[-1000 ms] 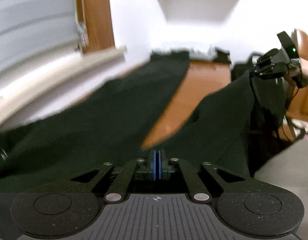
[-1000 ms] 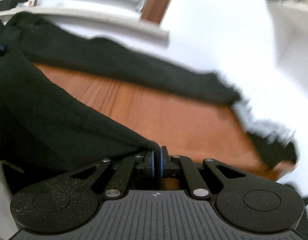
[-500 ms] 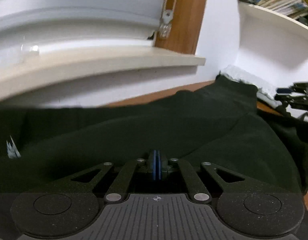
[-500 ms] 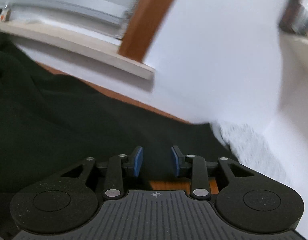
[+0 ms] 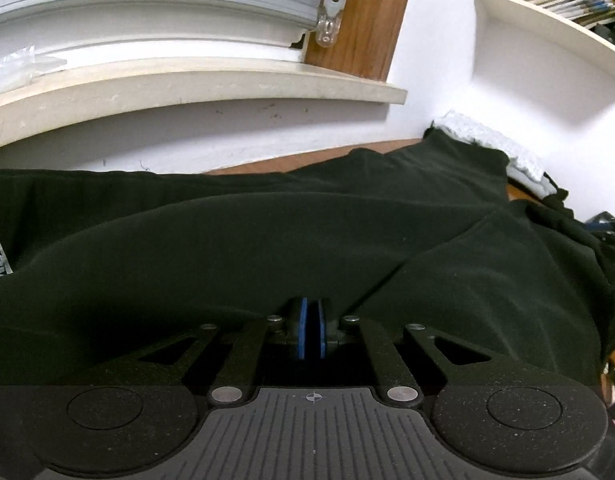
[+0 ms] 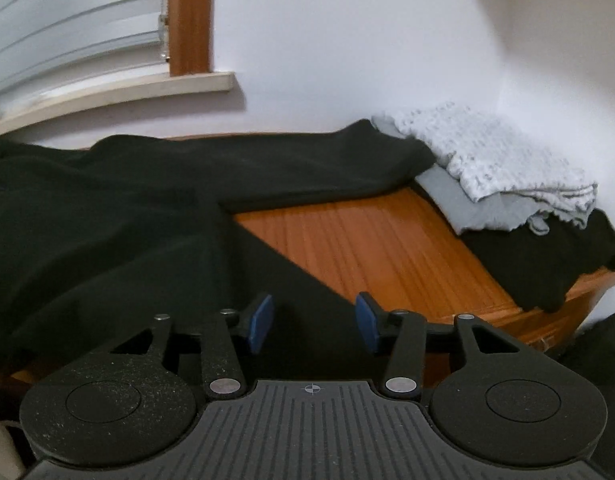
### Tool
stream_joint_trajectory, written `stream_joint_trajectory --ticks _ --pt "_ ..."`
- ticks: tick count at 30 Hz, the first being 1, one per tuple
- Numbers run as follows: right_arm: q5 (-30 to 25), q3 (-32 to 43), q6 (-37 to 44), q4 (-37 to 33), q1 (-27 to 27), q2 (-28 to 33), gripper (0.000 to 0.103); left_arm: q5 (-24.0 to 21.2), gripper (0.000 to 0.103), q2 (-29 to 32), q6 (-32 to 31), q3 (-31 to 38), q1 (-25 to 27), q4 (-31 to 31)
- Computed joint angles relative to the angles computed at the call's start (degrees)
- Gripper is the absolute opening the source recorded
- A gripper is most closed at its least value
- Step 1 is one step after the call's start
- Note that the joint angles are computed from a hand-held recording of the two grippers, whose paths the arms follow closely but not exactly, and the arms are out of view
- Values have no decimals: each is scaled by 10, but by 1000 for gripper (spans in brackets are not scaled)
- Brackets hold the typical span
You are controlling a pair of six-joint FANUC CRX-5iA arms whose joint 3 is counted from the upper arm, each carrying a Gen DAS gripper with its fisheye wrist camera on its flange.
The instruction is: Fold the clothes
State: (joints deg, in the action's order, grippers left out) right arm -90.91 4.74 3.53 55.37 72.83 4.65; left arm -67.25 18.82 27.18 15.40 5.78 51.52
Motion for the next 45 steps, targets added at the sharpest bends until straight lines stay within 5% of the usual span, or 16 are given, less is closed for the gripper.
stream_joint_trajectory --ticks 14,17,19,24,32,35,36,38,43,45 --pt "0 64 54 -49 27 20 45 3 5 -6 -8 -10 3 2" --pt "-40 76 78 -69 21 31 8 3 5 -7 -9 -11 3 3" --pt "-67 83 99 -56 13 34 8 3 5 -7 -11 -11 3 3" --pt "-111 128 220 25 -53 55 7 20 5 -19 -27 -31 3 16" --pt "12 168 354 37 -207 96 9 50 5 -33 -23 -49 4 22" --pt "64 121 338 34 -227 84 23 42 5 -26 -6 -36 4 8" --pt "66 111 322 30 -227 79 42 39 5 -24 1 -31 3 1" --pt "72 83 283 31 -226 62 62 39 5 -22 6 -26 3 -7" --pt "48 -34 86 74 -190 -26 59 43 5 -24 4 -27 2 -12" --pt "47 -76 22 65 -171 -65 39 46 5 -26 2 -28 1 -14"
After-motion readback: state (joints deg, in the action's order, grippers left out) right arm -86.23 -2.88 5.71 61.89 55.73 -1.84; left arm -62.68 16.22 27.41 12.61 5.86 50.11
